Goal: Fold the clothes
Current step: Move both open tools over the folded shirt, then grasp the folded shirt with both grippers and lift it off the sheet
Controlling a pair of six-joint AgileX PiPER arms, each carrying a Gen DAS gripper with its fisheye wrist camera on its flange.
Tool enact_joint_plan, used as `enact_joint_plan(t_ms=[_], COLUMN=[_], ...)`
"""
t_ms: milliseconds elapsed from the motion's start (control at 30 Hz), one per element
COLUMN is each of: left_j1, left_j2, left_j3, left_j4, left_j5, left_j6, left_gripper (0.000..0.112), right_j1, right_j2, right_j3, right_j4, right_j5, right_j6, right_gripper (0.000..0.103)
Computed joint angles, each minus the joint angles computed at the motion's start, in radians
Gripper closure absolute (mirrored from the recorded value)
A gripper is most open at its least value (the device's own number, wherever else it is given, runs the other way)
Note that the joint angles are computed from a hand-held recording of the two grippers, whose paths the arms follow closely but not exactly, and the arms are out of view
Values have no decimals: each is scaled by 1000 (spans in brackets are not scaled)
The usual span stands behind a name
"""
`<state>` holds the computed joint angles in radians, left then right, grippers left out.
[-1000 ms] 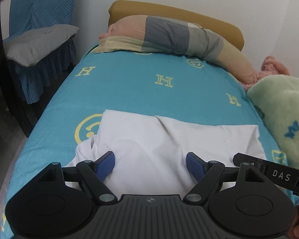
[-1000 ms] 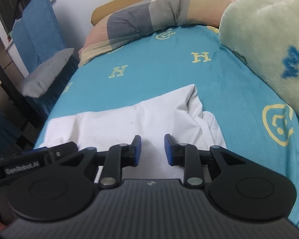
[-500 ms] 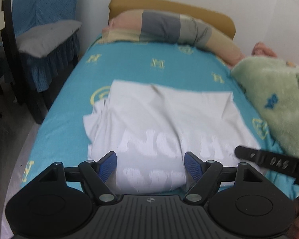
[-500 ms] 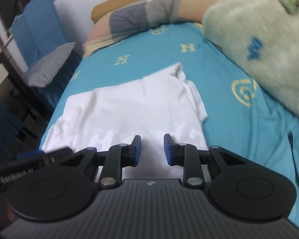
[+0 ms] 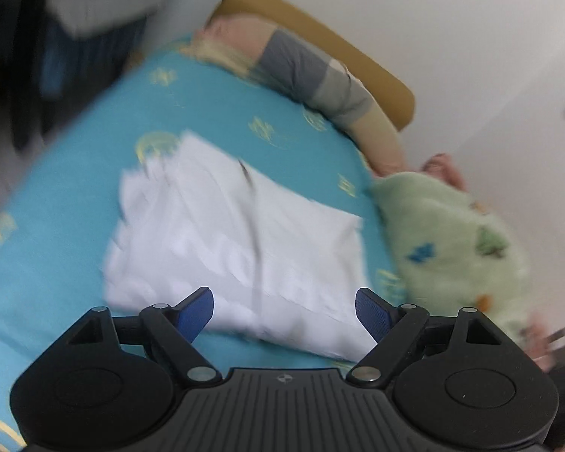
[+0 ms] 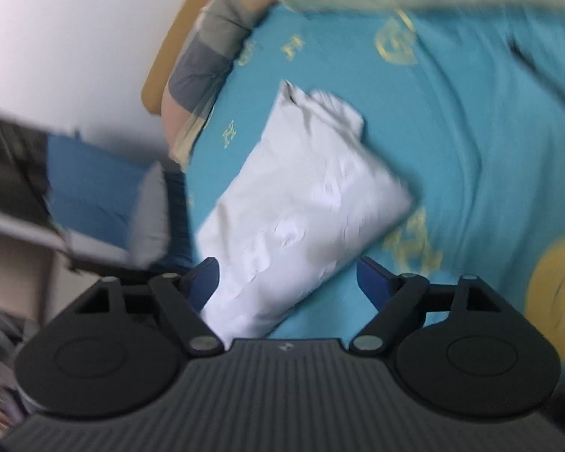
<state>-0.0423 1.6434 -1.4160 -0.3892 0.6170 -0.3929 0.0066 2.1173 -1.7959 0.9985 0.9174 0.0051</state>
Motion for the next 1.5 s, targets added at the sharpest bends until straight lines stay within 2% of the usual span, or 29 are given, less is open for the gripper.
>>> enact_joint_plan(t_ms=[67, 133, 267, 333, 367, 433, 533, 600, 633, 700, 767, 800, 867, 1033, 1133, 1267, 1400, 1500], left_j1=[48, 93, 135, 159, 175, 202, 215, 225, 229, 229, 245, 241, 257, 230, 195, 111, -55, -167], left_j2=[49, 79, 155, 183, 175, 159, 131, 121, 116, 109, 90, 93, 66, -6, -23, 50, 243, 422], left_j3=[-23, 16, -2, 1, 34, 96, 144, 168, 178, 175, 177, 165, 146, 55, -45, -280, -678, -978], left_j4=[-200, -345, -366, -399, -454, -549, -556, -580, -596, -578, -609, -611, -601, -482, -403, -323, -145, -69], left_j5=[69, 82, 116, 117, 89, 33, -36, -49, -53, -62, -59, -69, -36, 37, 114, 231, 330, 351], left_j6=[130, 211, 115, 84, 103, 128, 65, 57, 71, 74, 124, 129, 105, -23, -114, -235, -447, -560], left_gripper=[27, 27, 27, 27, 28, 31, 43, 62, 66, 79, 86, 89, 92, 94, 94, 94, 94, 94], right_j1=[-2, 7, 8, 5, 4, 6, 10, 8, 8, 5, -1, -4, -9, -49, -94, -192, -321, -421], right_j2=[18, 38, 105, 130, 134, 137, 147, 147, 142, 124, 102, 91, 58, -42, -107, -176, -181, -117], right_j3=[14, 18, -8, -21, -21, -26, -44, -47, -40, -20, 5, 17, 47, 109, 119, 85, -41, -218], right_j4=[42, 65, 116, 100, 92, 73, 63, 73, 85, 122, 186, 219, 258, 326, 326, 267, 185, 123], right_j5=[-1, -32, -70, -92, -109, -141, -150, -158, -164, -176, -182, -183, -185, -150, -111, -31, 82, 166], right_j6=[34, 51, 112, 163, 173, 176, 160, 125, 102, 51, -16, -51, -106, -173, -158, -118, -45, 31], right_gripper=[21, 21, 36, 45, 56, 63, 72, 81, 84, 87, 88, 88, 89, 89, 89, 89, 89, 89])
